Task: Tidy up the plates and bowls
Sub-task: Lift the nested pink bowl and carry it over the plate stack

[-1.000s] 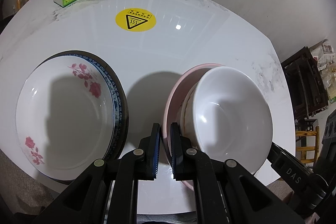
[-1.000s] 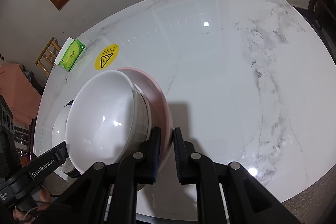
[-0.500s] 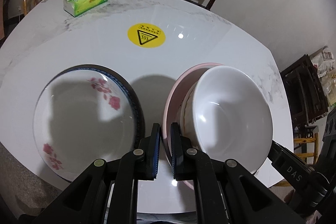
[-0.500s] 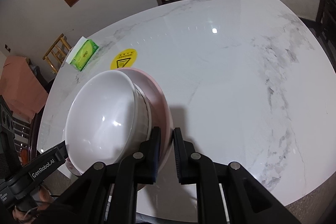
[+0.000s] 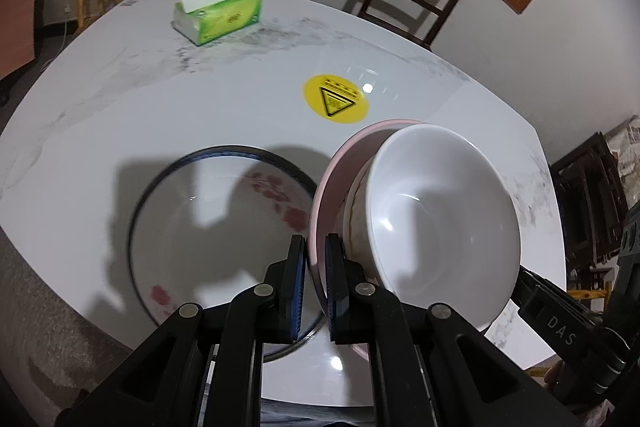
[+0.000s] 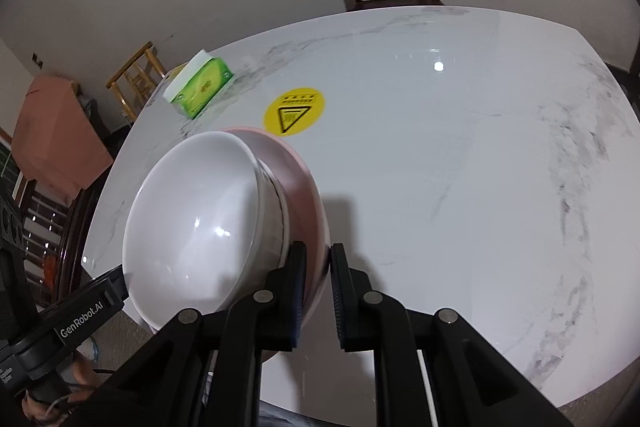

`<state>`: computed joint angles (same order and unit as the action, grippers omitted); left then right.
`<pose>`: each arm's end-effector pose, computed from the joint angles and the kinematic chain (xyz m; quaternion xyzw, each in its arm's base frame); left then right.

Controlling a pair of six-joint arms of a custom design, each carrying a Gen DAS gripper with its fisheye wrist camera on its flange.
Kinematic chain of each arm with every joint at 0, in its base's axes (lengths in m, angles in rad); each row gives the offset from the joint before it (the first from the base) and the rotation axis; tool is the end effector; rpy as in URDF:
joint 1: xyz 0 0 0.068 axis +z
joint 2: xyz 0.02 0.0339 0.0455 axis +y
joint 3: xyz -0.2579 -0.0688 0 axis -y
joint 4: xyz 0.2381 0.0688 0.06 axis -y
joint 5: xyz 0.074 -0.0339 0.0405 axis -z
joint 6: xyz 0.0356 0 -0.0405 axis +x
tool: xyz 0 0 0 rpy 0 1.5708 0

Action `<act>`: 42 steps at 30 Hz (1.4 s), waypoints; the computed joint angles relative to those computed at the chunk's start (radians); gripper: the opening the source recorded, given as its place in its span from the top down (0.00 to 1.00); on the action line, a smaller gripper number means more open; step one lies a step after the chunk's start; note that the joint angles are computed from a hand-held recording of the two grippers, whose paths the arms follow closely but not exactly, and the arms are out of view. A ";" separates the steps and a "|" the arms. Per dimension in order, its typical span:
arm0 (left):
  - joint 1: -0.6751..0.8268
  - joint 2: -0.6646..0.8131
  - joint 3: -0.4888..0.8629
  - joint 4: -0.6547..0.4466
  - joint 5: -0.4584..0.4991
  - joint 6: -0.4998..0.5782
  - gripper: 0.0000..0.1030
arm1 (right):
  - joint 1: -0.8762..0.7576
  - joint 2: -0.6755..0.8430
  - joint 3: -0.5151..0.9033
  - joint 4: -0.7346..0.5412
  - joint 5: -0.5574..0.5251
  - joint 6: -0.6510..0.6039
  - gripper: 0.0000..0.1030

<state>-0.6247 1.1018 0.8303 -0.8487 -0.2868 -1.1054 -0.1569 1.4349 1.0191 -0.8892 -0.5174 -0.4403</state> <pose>0.1649 -0.1065 0.2402 -0.2607 0.9294 -0.0779 0.2494 0.2543 -0.0224 0.2265 -0.1689 0.9438 0.2047 0.1970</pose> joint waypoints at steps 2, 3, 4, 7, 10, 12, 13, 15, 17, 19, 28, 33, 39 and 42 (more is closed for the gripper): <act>0.017 -0.034 -0.016 -0.020 0.000 -0.001 0.95 | 0.033 -0.011 -0.007 0.002 0.006 0.016 0.87; 0.019 -0.047 -0.022 -0.028 -0.002 -0.005 0.95 | 0.046 -0.015 -0.010 0.003 0.008 0.023 0.87; 0.026 -0.066 -0.030 -0.042 -0.004 -0.006 0.95 | 0.060 -0.020 -0.014 0.005 0.011 0.030 0.87; 0.051 -0.108 -0.048 -0.069 -0.002 -0.001 0.95 | 0.109 -0.034 -0.027 0.011 0.018 0.057 0.88; 0.076 -0.152 -0.065 -0.100 -0.003 0.002 0.95 | 0.159 -0.048 -0.044 0.025 0.030 0.087 0.87; 0.097 -0.180 -0.076 -0.118 -0.001 0.008 0.95 | 0.199 -0.052 -0.053 0.035 0.041 0.110 0.87; 0.108 -0.192 -0.082 -0.123 0.002 0.012 0.95 | 0.211 -0.051 -0.054 0.038 0.044 0.118 0.87; 0.134 -0.220 -0.097 -0.134 0.010 0.029 0.95 | 0.244 -0.048 -0.059 0.050 0.054 0.141 0.87; 0.155 -0.248 -0.112 -0.146 0.019 0.038 0.95 | 0.271 -0.050 -0.068 0.058 0.063 0.155 0.87; 0.176 -0.268 -0.125 -0.153 0.029 0.049 0.95 | 0.293 -0.046 -0.072 0.065 0.070 0.170 0.87; 0.299 -0.349 -0.193 -0.155 0.096 0.124 0.95 | 0.406 -0.029 -0.098 0.117 0.125 0.244 0.87; 0.357 -0.369 -0.218 -0.146 0.125 0.168 0.95 | 0.438 -0.019 -0.106 0.132 0.143 0.268 0.87; 0.403 -0.383 -0.243 -0.127 0.153 0.210 0.95 | 0.456 -0.018 -0.114 0.147 0.160 0.283 0.87; 0.414 -0.393 -0.250 -0.124 0.159 0.223 0.95 | 0.458 -0.020 -0.114 0.146 0.162 0.286 0.87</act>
<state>-0.2110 0.7084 0.5801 -0.9731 -0.1280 -0.8823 0.3010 1.4151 0.9052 -0.7432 -0.3559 -0.1541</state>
